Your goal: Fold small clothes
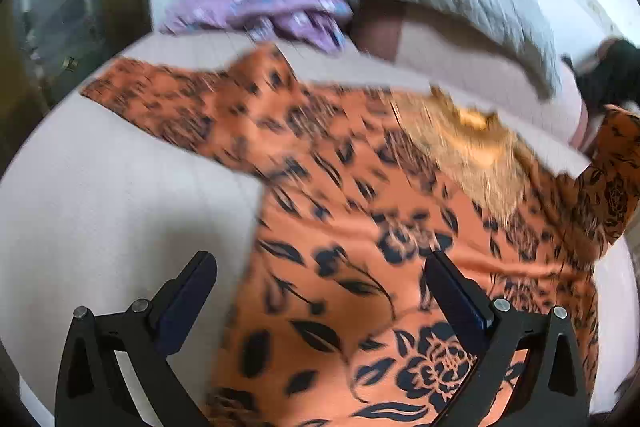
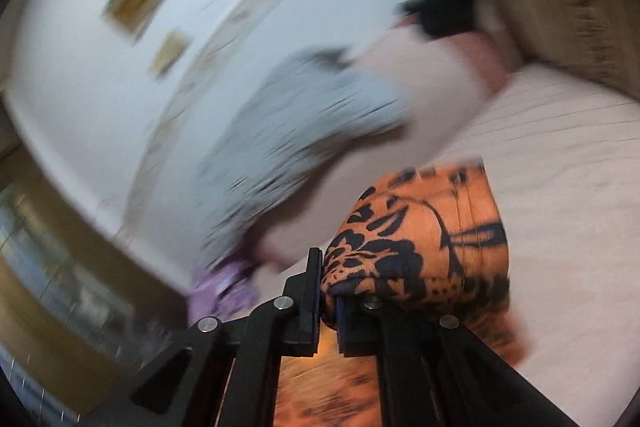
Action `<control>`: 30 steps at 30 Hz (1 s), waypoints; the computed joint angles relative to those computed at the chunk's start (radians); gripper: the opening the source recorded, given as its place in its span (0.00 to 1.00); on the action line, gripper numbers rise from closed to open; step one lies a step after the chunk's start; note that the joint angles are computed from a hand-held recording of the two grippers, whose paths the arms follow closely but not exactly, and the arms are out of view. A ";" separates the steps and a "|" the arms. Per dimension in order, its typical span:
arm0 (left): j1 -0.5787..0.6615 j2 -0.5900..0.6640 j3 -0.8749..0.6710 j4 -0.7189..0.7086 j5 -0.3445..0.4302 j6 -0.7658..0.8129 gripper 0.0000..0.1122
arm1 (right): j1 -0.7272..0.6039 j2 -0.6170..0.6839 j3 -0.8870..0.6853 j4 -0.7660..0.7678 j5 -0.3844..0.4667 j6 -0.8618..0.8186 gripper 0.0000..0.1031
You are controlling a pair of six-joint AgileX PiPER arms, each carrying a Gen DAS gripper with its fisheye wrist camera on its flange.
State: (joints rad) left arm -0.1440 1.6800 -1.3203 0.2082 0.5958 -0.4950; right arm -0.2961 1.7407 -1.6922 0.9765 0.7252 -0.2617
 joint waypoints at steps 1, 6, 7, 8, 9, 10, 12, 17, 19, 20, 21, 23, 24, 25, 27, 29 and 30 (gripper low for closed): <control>0.020 -0.018 0.011 0.009 -0.012 0.004 0.92 | 0.067 -0.008 0.011 -0.011 -0.032 0.018 0.06; 0.102 -0.047 0.033 0.025 -0.045 -0.041 0.92 | 0.408 0.095 -0.019 -0.088 -0.167 0.140 0.10; 0.113 -0.048 0.035 0.033 -0.046 -0.059 0.92 | 0.446 0.127 -0.034 -0.088 -0.168 0.158 0.11; 0.120 -0.046 0.035 0.063 -0.047 -0.091 0.92 | 0.488 0.177 -0.078 -0.120 -0.146 0.203 0.17; 0.126 -0.042 0.035 0.097 -0.048 -0.127 0.92 | 0.514 0.215 -0.112 -0.136 -0.121 0.226 0.39; 0.132 -0.044 0.039 0.105 -0.051 -0.135 0.92 | 0.523 0.240 -0.124 -0.123 -0.100 0.219 0.75; 0.137 -0.035 0.038 0.128 -0.057 -0.156 0.92 | 0.522 0.252 -0.086 -0.005 -0.088 0.129 0.86; 0.072 -0.011 0.023 0.222 -0.066 -0.227 0.92 | 0.448 0.132 0.103 0.056 -0.084 -0.049 0.86; 0.026 -0.010 0.029 0.267 -0.099 -0.239 0.92 | 0.380 0.042 0.239 0.088 -0.082 -0.108 0.83; 0.005 -0.007 0.029 0.272 -0.115 -0.231 0.92 | 0.348 0.019 0.274 0.074 -0.080 -0.106 0.81; -0.016 -0.002 0.024 0.249 -0.123 -0.197 0.92 | 0.308 -0.006 0.318 0.079 -0.076 -0.127 0.71; -0.051 0.015 -0.008 0.175 -0.105 -0.129 0.92 | 0.224 -0.050 0.390 0.050 -0.066 -0.134 0.51; -0.083 0.029 -0.033 0.179 -0.087 -0.140 0.92 | 0.193 -0.057 0.412 0.047 -0.062 -0.142 0.34; -0.116 0.046 -0.059 0.223 -0.066 -0.183 0.92 | 0.151 -0.059 0.438 0.080 -0.049 -0.183 0.31; -0.187 0.116 -0.170 0.318 0.020 -0.258 0.92 | 0.079 -0.047 0.478 0.194 -0.019 -0.267 0.30; -0.223 0.184 -0.284 0.317 0.085 -0.248 0.92 | 0.066 -0.005 0.431 0.223 0.021 -0.248 0.30; -0.241 0.235 -0.363 0.328 0.133 -0.249 0.92 | 0.074 0.005 0.404 0.226 0.025 -0.249 0.30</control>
